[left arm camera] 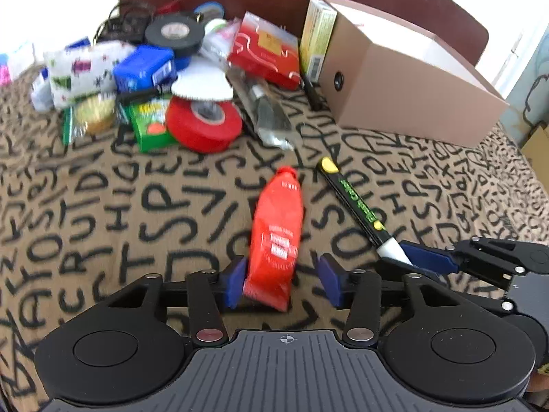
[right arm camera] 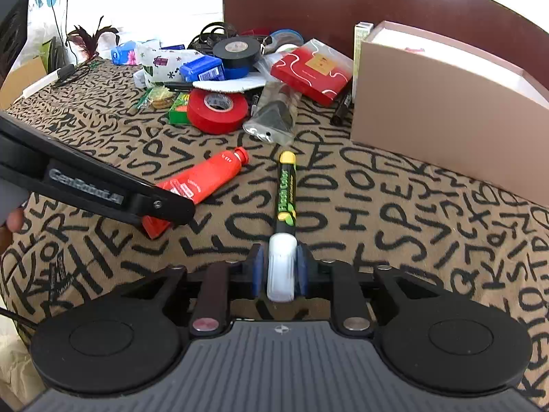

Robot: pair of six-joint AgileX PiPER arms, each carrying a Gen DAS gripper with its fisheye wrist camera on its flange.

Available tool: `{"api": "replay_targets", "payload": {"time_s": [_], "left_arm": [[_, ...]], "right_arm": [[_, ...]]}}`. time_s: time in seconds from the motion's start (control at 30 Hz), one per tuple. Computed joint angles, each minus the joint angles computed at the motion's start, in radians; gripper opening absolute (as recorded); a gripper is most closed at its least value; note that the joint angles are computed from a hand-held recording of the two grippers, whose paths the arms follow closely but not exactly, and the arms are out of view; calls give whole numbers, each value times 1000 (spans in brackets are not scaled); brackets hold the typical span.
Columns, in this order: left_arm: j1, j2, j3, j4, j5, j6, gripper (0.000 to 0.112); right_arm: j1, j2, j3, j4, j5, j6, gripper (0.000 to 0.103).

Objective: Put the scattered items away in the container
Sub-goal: 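Grasp the red tube with the left gripper while the right gripper grasps the Flash Color marker, then carry the red tube and marker over the box with both grippers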

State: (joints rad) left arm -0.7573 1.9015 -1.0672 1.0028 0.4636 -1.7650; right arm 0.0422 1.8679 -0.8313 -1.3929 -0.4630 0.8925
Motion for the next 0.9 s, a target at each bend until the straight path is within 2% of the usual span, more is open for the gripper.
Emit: {"api": "replay_targets", "payload": {"time_s": [0.07, 0.17, 0.37, 0.43, 0.53, 0.6, 0.63, 0.77, 0.8, 0.83, 0.87, 0.9], "left_arm": [[12, 18, -22, -8, 6, 31, 63], [37, 42, -47, -33, -9, 73, 64], [55, 88, -108, -54, 7, 154, 68], [59, 101, -128, -68, 13, 188, 66], [57, 112, -148, -83, 35, 232, 48], [63, 109, -144, -89, 25, 241, 48], [65, 108, -140, -88, 20, 240, 52], [63, 112, -138, -80, 18, 243, 52], [60, 115, -144, -80, 27, 249, 46], [56, 119, -150, -81, 36, 256, 36], [56, 120, -153, -86, 38, 264, 35], [56, 119, -155, -93, 38, 270, 35]], "right_arm": [[8, 7, -13, -1, -4, 10, 36], [27, 21, -32, 23, 8, -7, 37], [48, 57, -80, 11, 34, 17, 37], [49, 63, -88, 1, 34, 27, 37], [49, 66, -96, -25, 33, 54, 36], [49, 69, -101, -30, 33, 59, 36], [51, 72, -104, -31, 34, 64, 36], [57, 82, -116, -28, 39, 76, 36], [57, 85, -118, -28, 38, 80, 36], [56, 88, -121, -32, 35, 87, 35], [54, 92, -125, -36, 31, 94, 28], [53, 93, -128, -38, 29, 102, 18]]}}
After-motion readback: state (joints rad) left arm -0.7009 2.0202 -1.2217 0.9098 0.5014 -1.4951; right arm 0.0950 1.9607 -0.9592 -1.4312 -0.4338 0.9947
